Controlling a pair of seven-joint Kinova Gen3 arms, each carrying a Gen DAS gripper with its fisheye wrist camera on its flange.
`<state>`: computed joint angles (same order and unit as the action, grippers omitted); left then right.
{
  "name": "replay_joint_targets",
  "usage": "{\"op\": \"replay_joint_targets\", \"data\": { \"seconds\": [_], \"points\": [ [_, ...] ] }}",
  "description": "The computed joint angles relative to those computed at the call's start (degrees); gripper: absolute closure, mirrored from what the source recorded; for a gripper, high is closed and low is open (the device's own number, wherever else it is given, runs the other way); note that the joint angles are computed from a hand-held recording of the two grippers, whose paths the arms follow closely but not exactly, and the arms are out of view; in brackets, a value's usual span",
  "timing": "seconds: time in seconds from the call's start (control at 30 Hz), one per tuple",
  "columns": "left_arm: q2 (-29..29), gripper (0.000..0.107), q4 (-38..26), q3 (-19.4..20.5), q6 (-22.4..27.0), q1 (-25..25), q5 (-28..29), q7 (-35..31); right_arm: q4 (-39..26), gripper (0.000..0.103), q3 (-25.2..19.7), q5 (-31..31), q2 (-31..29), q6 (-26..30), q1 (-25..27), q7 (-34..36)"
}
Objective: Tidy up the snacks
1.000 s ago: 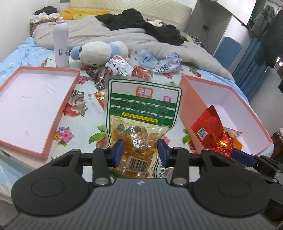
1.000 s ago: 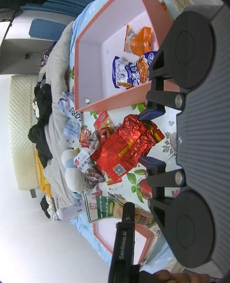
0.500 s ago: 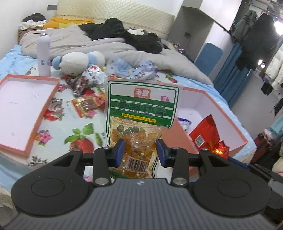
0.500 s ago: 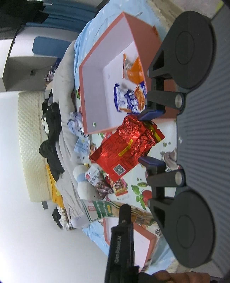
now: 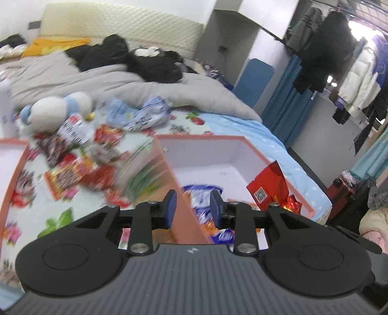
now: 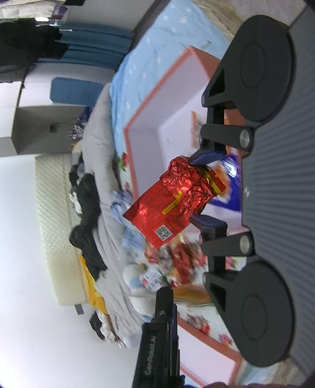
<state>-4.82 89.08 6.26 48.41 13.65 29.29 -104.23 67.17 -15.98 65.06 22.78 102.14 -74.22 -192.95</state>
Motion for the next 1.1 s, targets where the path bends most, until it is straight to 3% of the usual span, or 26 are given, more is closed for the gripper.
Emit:
{"op": "replay_joint_targets", "data": {
  "seconds": [0.17, 0.3, 0.6, 0.73, 0.87, 0.93, 1.1],
  "points": [
    [7.2, 0.073, -7.6, 3.7, -1.5, 2.6, -5.2, 4.8, 4.8, 0.055, 4.1, -3.8, -3.2, -5.4, 3.3, 1.7],
    [11.0, 0.073, -11.5, 5.0, -1.7, 4.6, -8.9, 8.8, 8.9, 0.055, 5.0, -8.0, -5.8, -10.6, 7.0, 0.5],
    [11.2, 0.071, -7.7, 3.9, -1.8, 4.1, -14.1, 11.1, 12.5, 0.055, 3.7, -8.7, -7.2, -14.1, 8.9, -1.4],
    [11.8, 0.041, -5.8, 2.8, -1.4, 2.7, -16.3, 11.9, 13.2, 0.055, 3.5, -8.8, -7.4, -14.7, 9.5, -1.8],
    [15.2, 0.037, -6.1, 2.2, 2.0, 2.3, -19.8, 13.6, 13.3, 0.055, 3.3, -8.8, -7.4, -14.7, 9.6, -2.2],
    [17.0, 0.029, -5.8, 1.7, 2.8, 2.8, -21.7, 16.6, 13.4, 0.055, 3.3, -9.0, -7.4, -14.9, 9.6, -2.6],
    [20.4, 0.028, -4.1, 1.2, 3.6, 3.3, -22.9, 22.7, 13.8, 0.055, 3.1, -8.9, -7.3, -15.7, 9.6, -2.5]
  ]
}}
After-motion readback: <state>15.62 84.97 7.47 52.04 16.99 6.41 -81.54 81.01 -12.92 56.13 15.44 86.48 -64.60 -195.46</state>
